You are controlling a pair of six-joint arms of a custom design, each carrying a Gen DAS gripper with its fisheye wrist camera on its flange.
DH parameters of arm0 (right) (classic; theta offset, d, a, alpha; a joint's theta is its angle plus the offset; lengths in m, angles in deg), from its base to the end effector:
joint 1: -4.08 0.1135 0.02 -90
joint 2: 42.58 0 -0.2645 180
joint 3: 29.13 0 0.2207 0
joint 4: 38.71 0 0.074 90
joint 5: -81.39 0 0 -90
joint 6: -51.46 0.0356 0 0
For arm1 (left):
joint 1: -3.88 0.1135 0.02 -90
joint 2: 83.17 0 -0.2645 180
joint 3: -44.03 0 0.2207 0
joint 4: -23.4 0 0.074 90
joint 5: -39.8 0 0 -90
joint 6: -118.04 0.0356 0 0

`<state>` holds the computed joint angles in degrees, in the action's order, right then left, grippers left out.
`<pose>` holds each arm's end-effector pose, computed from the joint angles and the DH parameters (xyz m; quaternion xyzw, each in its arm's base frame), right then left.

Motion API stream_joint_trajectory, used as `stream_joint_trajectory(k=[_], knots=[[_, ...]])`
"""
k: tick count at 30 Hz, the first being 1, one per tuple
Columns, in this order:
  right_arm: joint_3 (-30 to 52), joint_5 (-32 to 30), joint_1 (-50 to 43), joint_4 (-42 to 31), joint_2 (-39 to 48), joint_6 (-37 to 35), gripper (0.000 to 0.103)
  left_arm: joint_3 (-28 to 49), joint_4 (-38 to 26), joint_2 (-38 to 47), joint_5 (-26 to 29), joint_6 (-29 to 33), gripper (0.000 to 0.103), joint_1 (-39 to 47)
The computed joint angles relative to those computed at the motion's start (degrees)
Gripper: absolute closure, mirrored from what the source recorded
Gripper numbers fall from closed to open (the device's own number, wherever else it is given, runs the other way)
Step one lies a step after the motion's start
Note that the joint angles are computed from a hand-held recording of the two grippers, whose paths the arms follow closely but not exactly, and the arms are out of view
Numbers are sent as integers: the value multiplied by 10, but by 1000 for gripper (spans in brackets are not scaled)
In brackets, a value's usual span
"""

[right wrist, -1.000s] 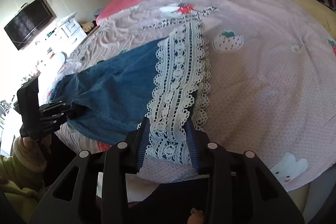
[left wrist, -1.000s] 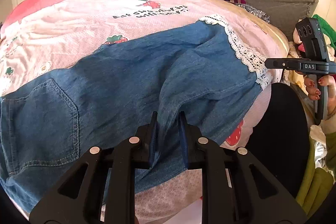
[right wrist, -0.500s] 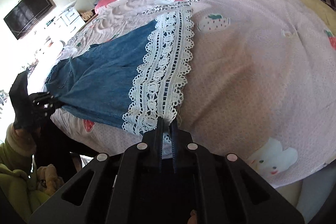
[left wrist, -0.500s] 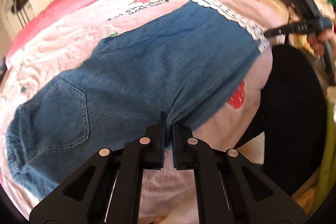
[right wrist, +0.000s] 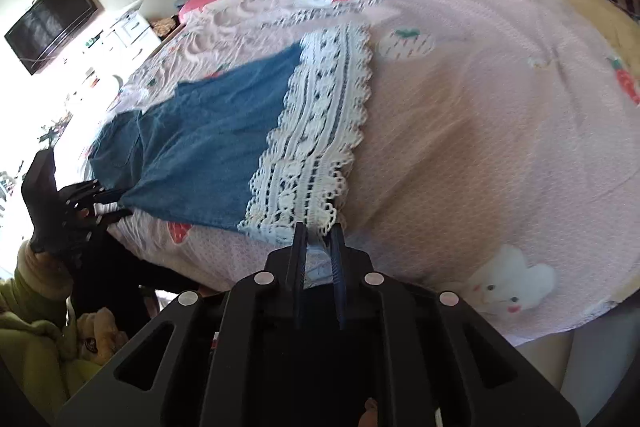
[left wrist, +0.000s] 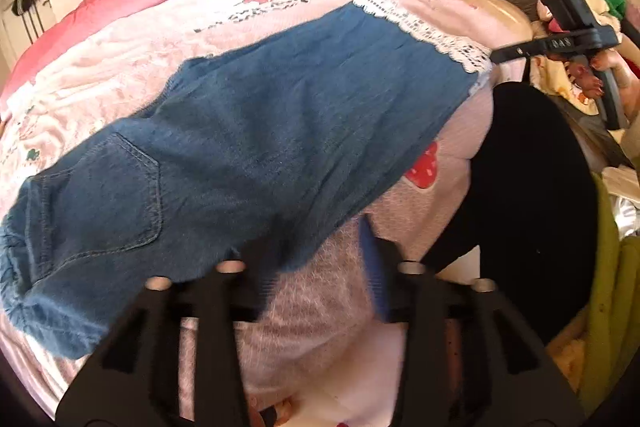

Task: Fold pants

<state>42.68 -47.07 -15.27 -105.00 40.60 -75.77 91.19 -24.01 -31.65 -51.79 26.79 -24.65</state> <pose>0.2213 -0.0542 0.2331 -0.1808 0.9218 0.2402 0.2446 0.1264 -0.0676 0.2177 0.2184 0.9192 -0.0715 0.3198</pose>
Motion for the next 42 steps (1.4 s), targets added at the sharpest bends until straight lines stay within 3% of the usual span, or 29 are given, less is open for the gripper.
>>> stream_joint_trajectory(k=[2, 4, 6, 9, 12, 19, 24, 26, 28, 29, 34, 42], knots=[[15, -10, 13, 2, -11, 19, 85, 9, -26, -28, 7, -2, 64, 4], [36, -13, 60, 20, -20, 60, 72, 25, -49, -61, 19, 4, 62, 28], [58, -8, 123, 41, -14, 98, 68, 46, -56, -75, 29, 18, 49, 73], [119, 29, 267, 107, 34, 185, 63, 69, -26, -26, 7, 32, 47, 129], [203, 51, 366, 126, 113, 232, 52, 72, 19, 34, -1, 36, 46, 170], [495, 142, 508, 31, 369, 263, 52, 6, 94, 100, 28, 35, 46, 223], [591, 161, 529, -20, 446, 279, 52, -13, 104, 86, 58, 52, 46, 248], [626, 160, 530, -45, 470, 285, 55, -19, 101, 75, 64, 57, 46, 257], [652, 173, 536, -66, 489, 283, 91, -23, 100, 68, 67, 57, 46, 259], [659, 178, 540, -72, 496, 286, 96, -24, 99, 65, 70, 57, 45, 262], [659, 181, 537, -28, 498, 333, 99, -27, 98, 60, 89, 58, 45, 278], [793, 187, 524, -65, 590, 352, 102, -26, 106, 70, 107, 61, 45, 293]])
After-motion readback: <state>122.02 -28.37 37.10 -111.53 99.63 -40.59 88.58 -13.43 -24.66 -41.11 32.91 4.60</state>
